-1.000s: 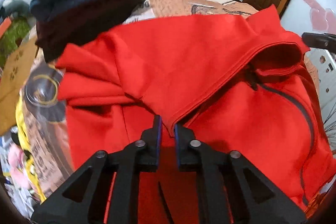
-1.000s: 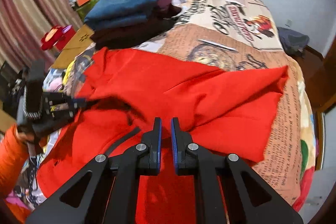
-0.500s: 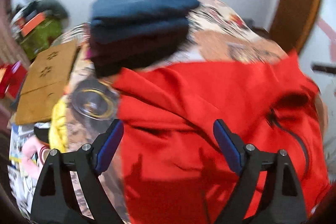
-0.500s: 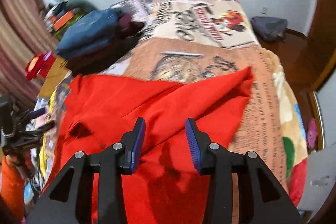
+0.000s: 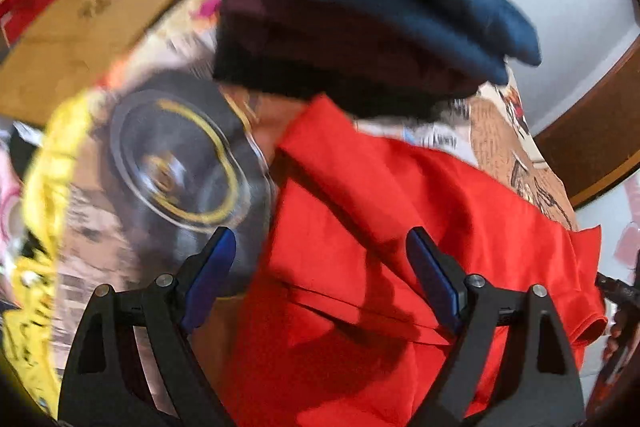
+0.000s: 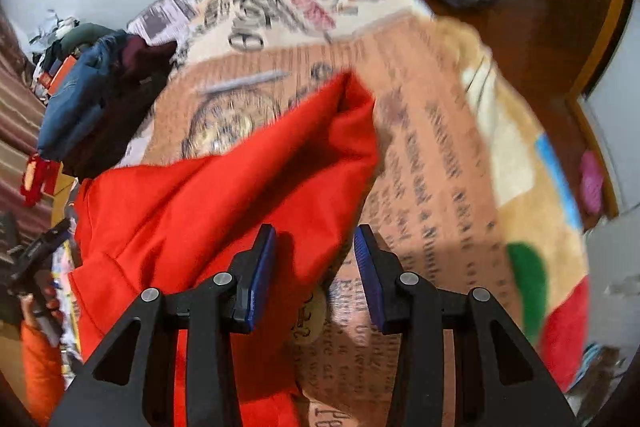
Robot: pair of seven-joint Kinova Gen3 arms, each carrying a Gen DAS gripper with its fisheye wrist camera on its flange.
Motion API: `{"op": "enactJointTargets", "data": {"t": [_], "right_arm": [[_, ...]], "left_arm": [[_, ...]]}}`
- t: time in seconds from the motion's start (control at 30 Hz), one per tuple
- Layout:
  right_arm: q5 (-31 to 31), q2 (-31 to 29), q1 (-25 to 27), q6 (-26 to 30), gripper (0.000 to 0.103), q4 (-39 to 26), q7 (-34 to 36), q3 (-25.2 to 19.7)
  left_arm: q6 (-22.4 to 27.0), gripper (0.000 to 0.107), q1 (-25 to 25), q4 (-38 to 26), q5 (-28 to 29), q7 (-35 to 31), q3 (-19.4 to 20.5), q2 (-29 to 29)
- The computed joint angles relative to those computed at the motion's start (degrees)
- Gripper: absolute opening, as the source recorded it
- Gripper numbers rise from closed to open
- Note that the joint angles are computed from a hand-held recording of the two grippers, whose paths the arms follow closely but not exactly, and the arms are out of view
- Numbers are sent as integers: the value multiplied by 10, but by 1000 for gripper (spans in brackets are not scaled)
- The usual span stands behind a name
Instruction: Fold large clothes
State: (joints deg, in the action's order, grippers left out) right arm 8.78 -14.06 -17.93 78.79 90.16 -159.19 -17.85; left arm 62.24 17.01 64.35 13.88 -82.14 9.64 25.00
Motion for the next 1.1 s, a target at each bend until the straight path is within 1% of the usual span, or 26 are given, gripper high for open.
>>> {"op": "enactJointTargets", "data": {"t": [0.07, 0.1, 0.13, 0.17, 0.2, 0.23, 0.27, 0.3, 0.33, 0.37, 0.4, 0.47, 0.57, 0.67, 0.77, 0.83, 0.87, 0.93, 1.03, 1.1], "right_arm": [[20, 0, 0, -13, 40, 6, -11, -13], [23, 1, -1, -19, 41, 7, -12, -14], [23, 1, -2, -29, 41, 10, -13, -12], [26, 5, -2, -35, 41, 10, -16, -13], [32, 9, -3, -38, 41, 10, -18, -15], [36, 14, -6, -44, 41, 10, -12, -14], [41, 18, -9, -46, 38, 8, -8, -13], [44, 22, -12, -51, 33, 8, 0, -10], [47, 27, -15, -55, 17, 5, 10, -7], [43, 34, -19, -56, 9, -2, 26, 1], [36, 44, -21, -52, 9, -14, 46, 10], [42, 60, -26, -46, 7, -33, 69, 16], [71, 92, -38, -22, 7, -81, 108, 23], [98, 118, -50, -12, 6, -124, 133, 35], [130, 140, -62, -5, 6, -153, 136, 47], [152, 156, -71, 4, 6, -167, 132, 56], [156, 165, -74, 10, 6, -174, 135, 61], [150, 173, -78, 15, 6, -180, 142, 72], [162, 172, -95, 30, 6, -180, 149, 73], [179, 167, -111, 48, 6, -183, 164, 65]], "left_arm": [[38, 87, -24, -26, 36, -22, 28, 33], [48, 86, -25, -31, 48, -25, 29, 41], [48, 86, -16, -33, 51, -24, 19, 43], [46, 83, -9, -33, 44, -22, 17, 44], [46, 70, -1, -37, 36, -22, 15, 44], [49, 63, 6, -43, 28, -23, 13, 47], [54, 51, 12, -50, 22, -22, 11, 49], [51, 32, 13, -50, 21, -23, 10, 48], [48, 22, 18, -51, 13, -24, 8, 45], [48, 14, 21, -53, 7, -25, 5, 44], [45, 11, 21, -52, 5, -26, 5, 40], [39, 10, 20, -50, 2, -26, 3, 30], [33, 10, 21, -54, -11, -25, -2, 15], [32, 10, 30, -66, -36, -23, -9, 7], [32, 10, 48, -82, -74, -21, -18, 9], [45, 10, 48, -98, -78, -19, -17, 24], [59, 10, 49, -112, -80, -14, -18, 36], [82, 11, 58, -129, -92, -6, -23, 55], [83, 13, 72, -117, -114, -7, -29, 54], [82, 18, 84, -111, -133, -12, -32, 47]]}}
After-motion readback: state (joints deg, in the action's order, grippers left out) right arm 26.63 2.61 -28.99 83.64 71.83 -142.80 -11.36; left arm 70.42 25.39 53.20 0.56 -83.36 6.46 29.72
